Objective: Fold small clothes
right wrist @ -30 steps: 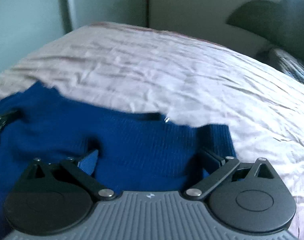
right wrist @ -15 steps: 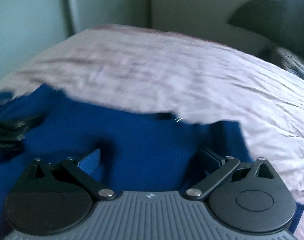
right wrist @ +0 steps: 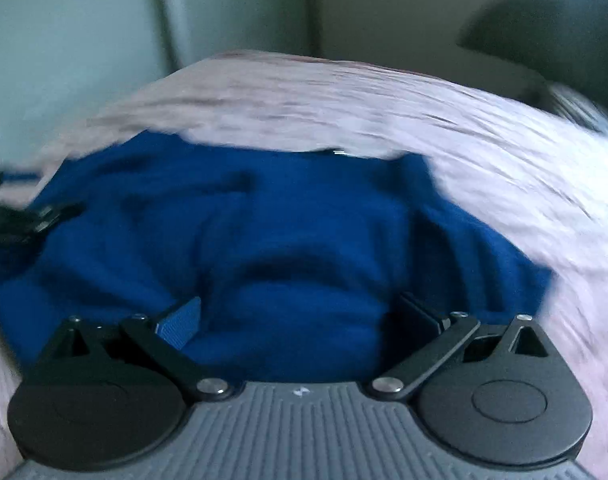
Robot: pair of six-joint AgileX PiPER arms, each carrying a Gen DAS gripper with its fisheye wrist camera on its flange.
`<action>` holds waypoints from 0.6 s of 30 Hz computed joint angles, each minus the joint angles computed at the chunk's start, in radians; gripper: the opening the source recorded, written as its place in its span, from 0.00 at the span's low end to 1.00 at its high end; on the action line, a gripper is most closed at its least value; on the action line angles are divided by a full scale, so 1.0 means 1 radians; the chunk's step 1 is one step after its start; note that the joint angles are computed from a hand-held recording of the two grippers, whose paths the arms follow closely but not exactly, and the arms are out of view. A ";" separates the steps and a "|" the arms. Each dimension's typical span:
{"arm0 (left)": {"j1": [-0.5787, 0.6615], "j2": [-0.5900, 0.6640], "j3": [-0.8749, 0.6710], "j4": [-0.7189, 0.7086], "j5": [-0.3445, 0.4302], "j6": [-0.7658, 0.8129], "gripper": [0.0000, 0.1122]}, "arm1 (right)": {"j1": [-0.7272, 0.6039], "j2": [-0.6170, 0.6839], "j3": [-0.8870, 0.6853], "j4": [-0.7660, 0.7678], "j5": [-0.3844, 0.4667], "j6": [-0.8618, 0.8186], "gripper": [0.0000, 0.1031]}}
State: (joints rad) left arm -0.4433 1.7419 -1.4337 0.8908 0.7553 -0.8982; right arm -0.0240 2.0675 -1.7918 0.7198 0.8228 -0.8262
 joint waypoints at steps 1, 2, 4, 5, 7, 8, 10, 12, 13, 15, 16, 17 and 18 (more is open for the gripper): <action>0.002 -0.013 -0.002 -0.017 0.013 0.003 0.85 | -0.002 -0.037 0.040 -0.042 -0.047 0.051 1.00; -0.003 -0.026 0.003 -0.017 0.021 -0.005 0.85 | 0.008 -0.077 0.096 -0.071 -0.116 0.074 1.00; -0.024 -0.057 0.029 0.007 0.027 -0.037 0.85 | 0.006 -0.152 0.186 -0.010 -0.159 0.015 1.00; -0.037 -0.076 0.050 0.016 0.020 -0.050 0.86 | -0.004 -0.172 0.223 0.071 -0.148 -0.061 1.00; -0.058 -0.103 0.087 0.006 0.015 -0.047 0.86 | -0.009 -0.204 0.276 0.112 -0.118 -0.119 1.00; -0.066 -0.104 0.095 0.002 0.027 -0.042 0.86 | 0.008 -0.204 0.289 0.073 -0.129 -0.102 1.00; -0.084 -0.094 0.096 0.003 0.070 -0.043 0.85 | 0.057 -0.195 0.310 -0.076 -0.192 -0.020 1.00; -0.088 -0.119 0.124 0.004 0.068 -0.062 0.85 | 0.090 -0.243 0.371 -0.144 -0.273 0.058 1.00; -0.086 -0.137 0.137 -0.007 0.060 -0.059 0.86 | 0.103 -0.275 0.403 -0.154 -0.308 0.088 1.00; -0.083 -0.157 0.158 -0.017 0.053 -0.067 0.86 | 0.122 -0.342 0.476 -0.055 -0.360 0.028 1.00; -0.084 -0.160 0.167 -0.014 0.057 -0.083 0.88 | 0.121 -0.364 0.509 0.025 -0.361 -0.040 1.00; -0.084 -0.160 0.175 -0.017 0.060 -0.093 0.89 | 0.126 -0.373 0.524 0.065 -0.349 -0.072 1.00; -0.087 -0.163 0.184 -0.024 0.064 -0.099 0.89 | 0.137 -0.371 0.526 0.066 -0.336 -0.071 1.00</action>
State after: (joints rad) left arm -0.5301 1.5793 -1.2501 0.8668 0.8191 -0.9974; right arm 0.1133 1.6968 -1.2662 0.7854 0.4869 -0.8971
